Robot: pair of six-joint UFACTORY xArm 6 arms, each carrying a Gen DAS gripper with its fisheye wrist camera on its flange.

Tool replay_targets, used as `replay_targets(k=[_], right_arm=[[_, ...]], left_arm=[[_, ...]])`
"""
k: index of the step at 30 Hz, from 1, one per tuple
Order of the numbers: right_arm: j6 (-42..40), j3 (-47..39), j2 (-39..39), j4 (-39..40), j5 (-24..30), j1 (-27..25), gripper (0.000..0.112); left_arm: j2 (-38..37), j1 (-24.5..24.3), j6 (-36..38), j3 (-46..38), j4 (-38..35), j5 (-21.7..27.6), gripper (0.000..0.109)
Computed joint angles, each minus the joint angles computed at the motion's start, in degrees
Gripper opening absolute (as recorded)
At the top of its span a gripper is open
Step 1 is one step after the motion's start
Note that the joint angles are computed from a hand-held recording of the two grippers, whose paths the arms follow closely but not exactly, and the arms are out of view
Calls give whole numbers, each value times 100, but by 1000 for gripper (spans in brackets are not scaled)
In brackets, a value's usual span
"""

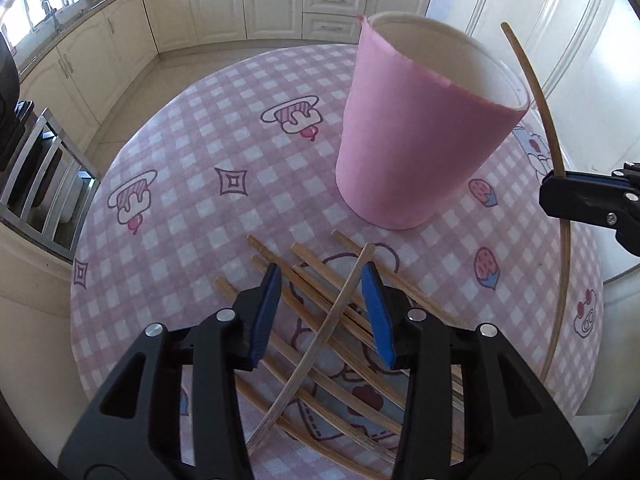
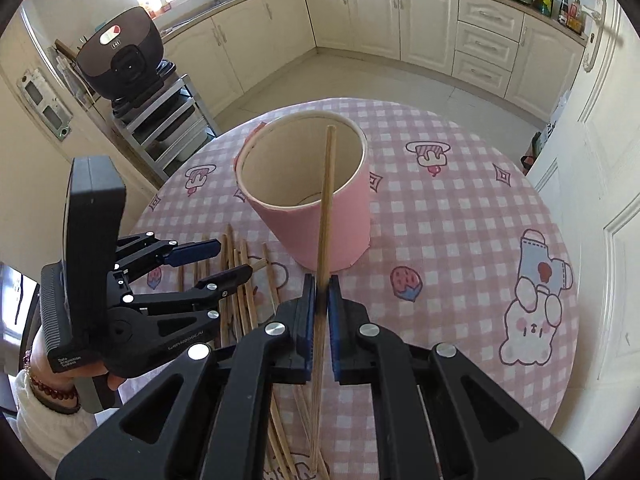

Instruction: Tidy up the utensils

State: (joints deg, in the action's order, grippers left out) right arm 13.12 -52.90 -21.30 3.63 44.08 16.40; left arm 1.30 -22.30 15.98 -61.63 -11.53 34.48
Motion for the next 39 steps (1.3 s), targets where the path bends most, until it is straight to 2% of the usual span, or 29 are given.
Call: replay_targets(k=[3, 6, 7, 10, 13, 25, 31, 39], right_arm=[[-71, 78, -69, 129, -65, -20, 5], [-156, 133, -145, 254, -113, -35, 5], [-163, 142, -172, 263, -128, -23, 5], [-277, 200, -259, 379, -196, -53, 5], [-269, 278, -357, 368, -297, -35, 5], [-14, 118, -756, 6, -446, 260, 5], [135, -102, -941, -286, -524, 306, 4], [691, -442, -873, -1037, -800, 289, 4]], left_arm=[[102, -35, -45, -36, 111, -70, 38], [141, -73, -128, -83, 270, -115, 24], [154, -75, -4, -118, 143, -51, 12], [222, -70, 12, -214, 66, -28, 7], [67, 10, 300, -151, -500, -96, 6], [-1440, 67, 1192, 187, -1613, -479, 6], [-1964, 20, 1513, 136, -2254, -1074, 6], [-1635, -254, 1694, -425, -2766, -2008, 6]])
